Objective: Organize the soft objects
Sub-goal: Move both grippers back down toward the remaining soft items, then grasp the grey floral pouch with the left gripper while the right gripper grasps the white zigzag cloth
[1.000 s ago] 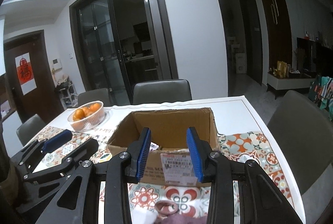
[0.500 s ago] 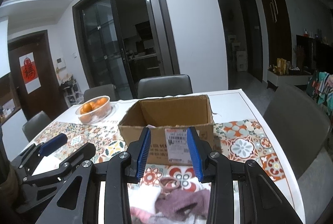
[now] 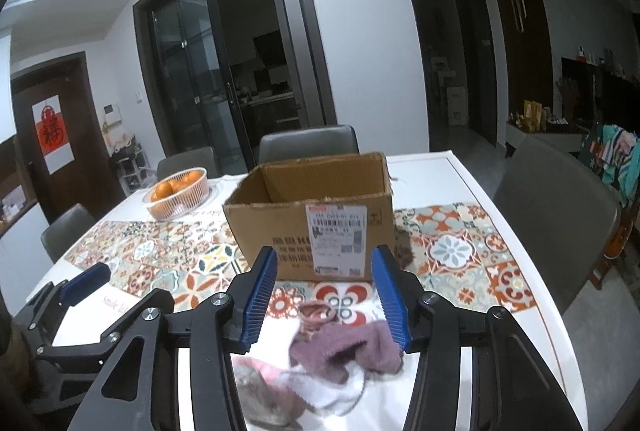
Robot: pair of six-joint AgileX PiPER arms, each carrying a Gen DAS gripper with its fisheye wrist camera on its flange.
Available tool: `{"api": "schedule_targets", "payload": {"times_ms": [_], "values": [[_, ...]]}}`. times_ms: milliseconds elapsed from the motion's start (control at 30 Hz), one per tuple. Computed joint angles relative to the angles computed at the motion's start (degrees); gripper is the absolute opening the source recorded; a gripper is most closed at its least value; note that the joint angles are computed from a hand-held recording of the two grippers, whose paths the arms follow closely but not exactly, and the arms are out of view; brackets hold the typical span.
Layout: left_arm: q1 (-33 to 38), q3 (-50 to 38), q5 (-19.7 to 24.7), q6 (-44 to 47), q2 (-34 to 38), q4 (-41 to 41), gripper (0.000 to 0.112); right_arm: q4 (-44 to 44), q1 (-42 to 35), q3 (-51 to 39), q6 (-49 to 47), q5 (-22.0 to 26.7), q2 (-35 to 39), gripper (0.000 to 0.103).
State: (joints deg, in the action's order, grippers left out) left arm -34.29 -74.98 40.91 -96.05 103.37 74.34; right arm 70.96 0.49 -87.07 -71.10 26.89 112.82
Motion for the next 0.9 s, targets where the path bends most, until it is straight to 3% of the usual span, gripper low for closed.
{"api": "schedule_targets", "payload": {"times_ms": [367, 700, 900], "values": [[-2.83, 4.03, 2.26, -6.9, 0.62, 2.39, 0.103, -4.04, -1.0, 3.89, 1.02, 1.01, -0.15, 0.051], [-2.51, 7.81, -0.81, -12.81, 1.85, 3.29, 0.103, -11.43, -0.48, 4.64, 6.8, 1.5, 1.45, 0.051], [-1.05, 9.59, -5.16, -16.96, 2.47, 3.91, 0.103, -15.32, 0.17, 4.65, 9.88, 1.59, 2.58, 0.051]]}}
